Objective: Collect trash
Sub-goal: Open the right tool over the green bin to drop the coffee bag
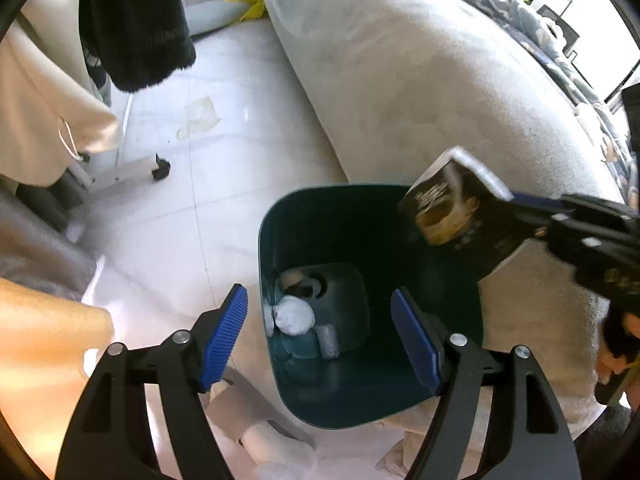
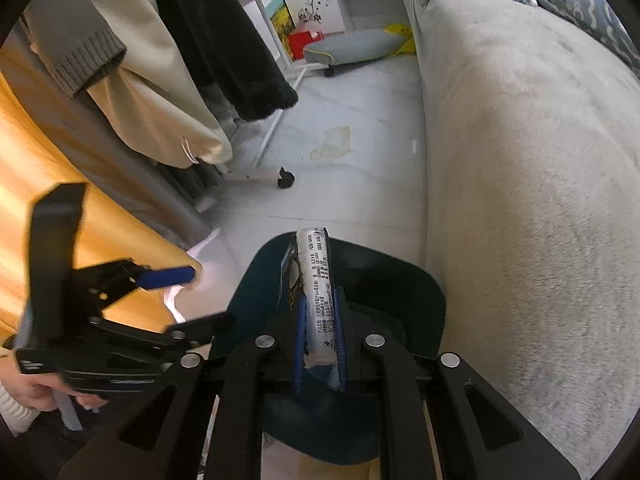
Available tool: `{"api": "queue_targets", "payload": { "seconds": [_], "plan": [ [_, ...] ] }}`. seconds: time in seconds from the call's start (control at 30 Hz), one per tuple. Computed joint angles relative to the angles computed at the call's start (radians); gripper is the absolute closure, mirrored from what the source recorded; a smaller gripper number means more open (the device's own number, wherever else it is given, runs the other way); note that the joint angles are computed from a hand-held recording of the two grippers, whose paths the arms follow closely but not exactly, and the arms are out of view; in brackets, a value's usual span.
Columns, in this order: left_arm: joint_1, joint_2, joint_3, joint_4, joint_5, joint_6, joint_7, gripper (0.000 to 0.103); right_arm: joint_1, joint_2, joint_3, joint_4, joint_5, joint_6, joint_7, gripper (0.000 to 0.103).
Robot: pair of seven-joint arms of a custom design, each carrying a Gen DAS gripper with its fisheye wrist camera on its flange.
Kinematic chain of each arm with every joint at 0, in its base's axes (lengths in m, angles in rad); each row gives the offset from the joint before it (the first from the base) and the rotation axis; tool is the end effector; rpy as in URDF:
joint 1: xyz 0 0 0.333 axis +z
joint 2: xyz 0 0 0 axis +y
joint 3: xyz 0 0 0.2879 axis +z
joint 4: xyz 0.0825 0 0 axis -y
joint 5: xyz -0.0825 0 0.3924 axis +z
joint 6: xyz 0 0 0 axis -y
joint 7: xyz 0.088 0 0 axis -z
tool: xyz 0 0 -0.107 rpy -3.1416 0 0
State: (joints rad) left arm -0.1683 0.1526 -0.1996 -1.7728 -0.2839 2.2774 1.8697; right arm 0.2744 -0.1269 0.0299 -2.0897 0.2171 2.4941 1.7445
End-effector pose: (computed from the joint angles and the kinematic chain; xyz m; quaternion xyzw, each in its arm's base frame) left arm 0.5981 -0.2315 0.4790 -0.4923 0.8419 -0.2203 0.0187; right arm 0.5436 0.1700 0.5075 -0.6778 0.6822 -0.0640 0.2667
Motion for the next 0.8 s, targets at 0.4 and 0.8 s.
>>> {"api": "queue_targets", "payload": {
  "seconds": [0.4, 0.8],
  "plan": [
    [0.034, -0.047, -0.001, -0.025, -0.178, 0.117, 0.159, 0.036, -0.008, 0.118, 0.024, 0.088, -0.037, -0.092, 0.020, 0.090],
    [0.038, -0.090, 0.002, -0.027, -0.351, 0.198, 0.283, 0.037, -0.009, 0.141, 0.037, 0.103, -0.067, -0.189, 0.025, 0.088]
  ]
}}
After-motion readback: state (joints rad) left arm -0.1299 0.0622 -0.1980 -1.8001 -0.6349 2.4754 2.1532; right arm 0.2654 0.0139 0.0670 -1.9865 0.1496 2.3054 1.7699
